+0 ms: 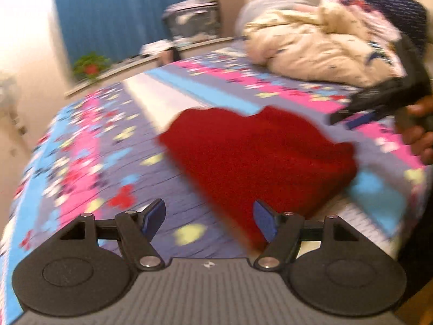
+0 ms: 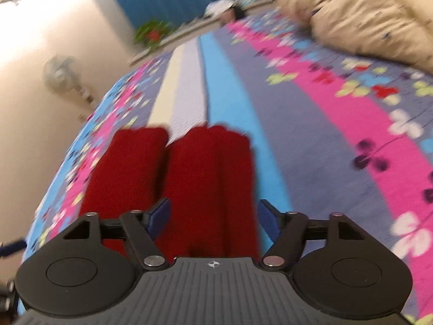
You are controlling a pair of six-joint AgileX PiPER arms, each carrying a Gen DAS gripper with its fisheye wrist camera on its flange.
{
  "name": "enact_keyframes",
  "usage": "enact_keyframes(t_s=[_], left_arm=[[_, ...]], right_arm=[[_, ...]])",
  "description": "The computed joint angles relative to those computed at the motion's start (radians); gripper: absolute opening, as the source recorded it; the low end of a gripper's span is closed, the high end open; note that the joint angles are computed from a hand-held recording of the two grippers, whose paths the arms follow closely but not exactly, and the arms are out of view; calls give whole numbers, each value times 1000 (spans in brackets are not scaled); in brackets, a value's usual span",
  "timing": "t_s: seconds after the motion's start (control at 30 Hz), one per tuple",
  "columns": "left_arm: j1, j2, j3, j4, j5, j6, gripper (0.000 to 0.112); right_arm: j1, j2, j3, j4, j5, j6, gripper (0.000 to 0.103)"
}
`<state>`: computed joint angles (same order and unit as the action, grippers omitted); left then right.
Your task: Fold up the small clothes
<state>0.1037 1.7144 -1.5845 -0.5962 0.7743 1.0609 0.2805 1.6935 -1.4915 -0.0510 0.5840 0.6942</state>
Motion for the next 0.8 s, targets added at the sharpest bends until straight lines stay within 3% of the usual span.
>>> enact_keyframes(t_s=[0.1, 0.23, 0.33, 0.47, 0.53, 0.57, 0.6, 0.7, 0.8], left_arm=[[109, 40, -22, -46, 15, -24, 77], [129, 97, -94, 86, -3, -260, 77], [144, 99, -107, 56, -34, -249, 78], [133, 104, -110, 116, -48, -299, 78], [132, 93, -98, 103, -46, -287, 78], [118, 91, -89, 107, -62, -284, 78], [112, 81, -66, 102, -83, -265, 78], [97, 57, -16, 91, -130, -212, 78], [93, 47, 7, 74, -152, -177, 78]], right_arm=[[-3, 44, -45, 102, 53, -89, 79], [27, 103, -111, 78, 128, -102, 79], [58, 122, -135, 41, 151, -118, 79], [100, 138, -163, -11, 167, -144, 58], [124, 128, -148, -59, 150, -157, 39], [135, 120, -139, -90, 140, -154, 37], [147, 111, -126, -132, 128, -136, 24], [140, 62, -67, -150, 54, -115, 23], [116, -30, 39, -152, -104, -59, 22]])
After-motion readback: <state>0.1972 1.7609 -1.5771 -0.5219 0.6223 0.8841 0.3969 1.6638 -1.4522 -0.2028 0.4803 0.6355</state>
